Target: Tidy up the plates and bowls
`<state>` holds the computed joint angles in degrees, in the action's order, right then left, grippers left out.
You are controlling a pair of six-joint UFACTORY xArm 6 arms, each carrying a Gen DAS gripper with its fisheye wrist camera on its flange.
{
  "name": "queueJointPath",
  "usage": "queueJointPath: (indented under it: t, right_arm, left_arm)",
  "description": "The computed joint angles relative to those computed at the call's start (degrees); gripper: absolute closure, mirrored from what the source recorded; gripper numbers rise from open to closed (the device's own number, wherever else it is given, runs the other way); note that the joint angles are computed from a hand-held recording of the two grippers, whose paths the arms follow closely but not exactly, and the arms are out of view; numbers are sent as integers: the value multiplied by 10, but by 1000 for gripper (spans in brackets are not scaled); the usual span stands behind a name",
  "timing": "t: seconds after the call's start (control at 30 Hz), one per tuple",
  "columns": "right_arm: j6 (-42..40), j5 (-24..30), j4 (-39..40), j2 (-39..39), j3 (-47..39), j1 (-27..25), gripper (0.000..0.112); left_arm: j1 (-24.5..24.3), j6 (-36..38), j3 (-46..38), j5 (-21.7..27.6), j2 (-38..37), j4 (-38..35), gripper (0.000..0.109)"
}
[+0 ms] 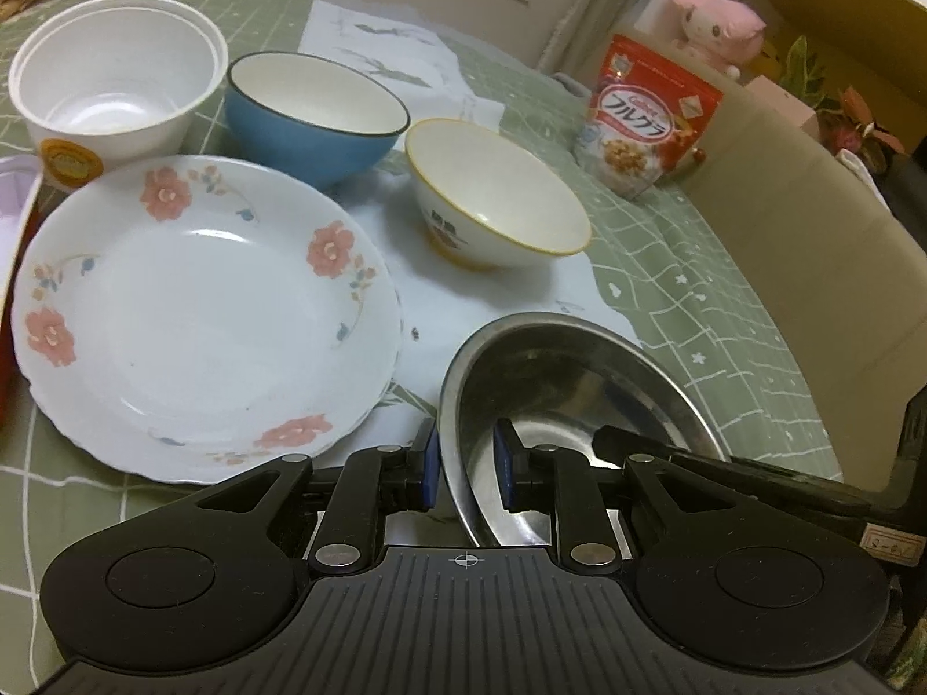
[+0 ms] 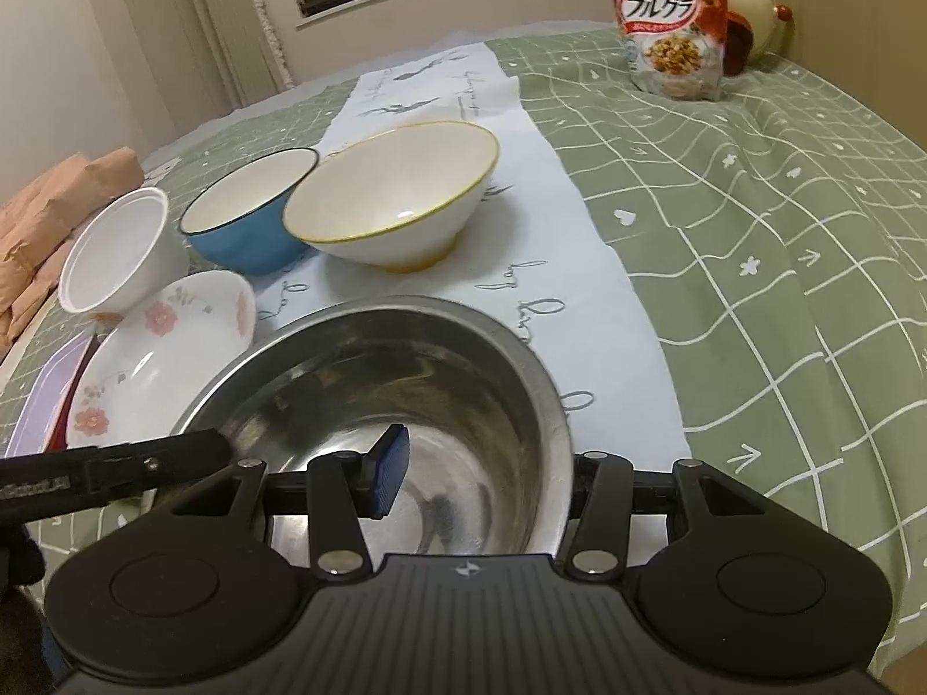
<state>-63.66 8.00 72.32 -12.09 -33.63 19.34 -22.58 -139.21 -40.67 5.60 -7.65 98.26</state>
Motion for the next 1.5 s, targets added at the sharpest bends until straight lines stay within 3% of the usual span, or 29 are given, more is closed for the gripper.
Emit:
queueJointPath:
  t: [0.27,0.43,0.67,0.83,1.1,1.27,1.5]
  right_arm:
    - [27,-18,-25,-26,10,37,67]
    - [-7,-23,22,-13,-22,84,67]
    - [-33,-31,62,58,-86,154,67]
    - [-77,-66,111,112,-135,189,67]
    - [-48,-79,96,164,-175,206,67]
    - [-125,-110,156,183,-194,223,65]
    - [-165,-93,207,170,-194,215,65]
  left_arm:
    - [6,-27,43,25,-69,32,86]
    - [19,13,110,80,-162,-8,86]
    - [76,71,182,95,-234,-79,86]
    - [110,61,185,91,-227,-59,86]
    - [137,1,174,86,-194,3,86]
    - [141,-31,172,81,-194,45,86]
    - [139,-15,176,94,-201,35,86]
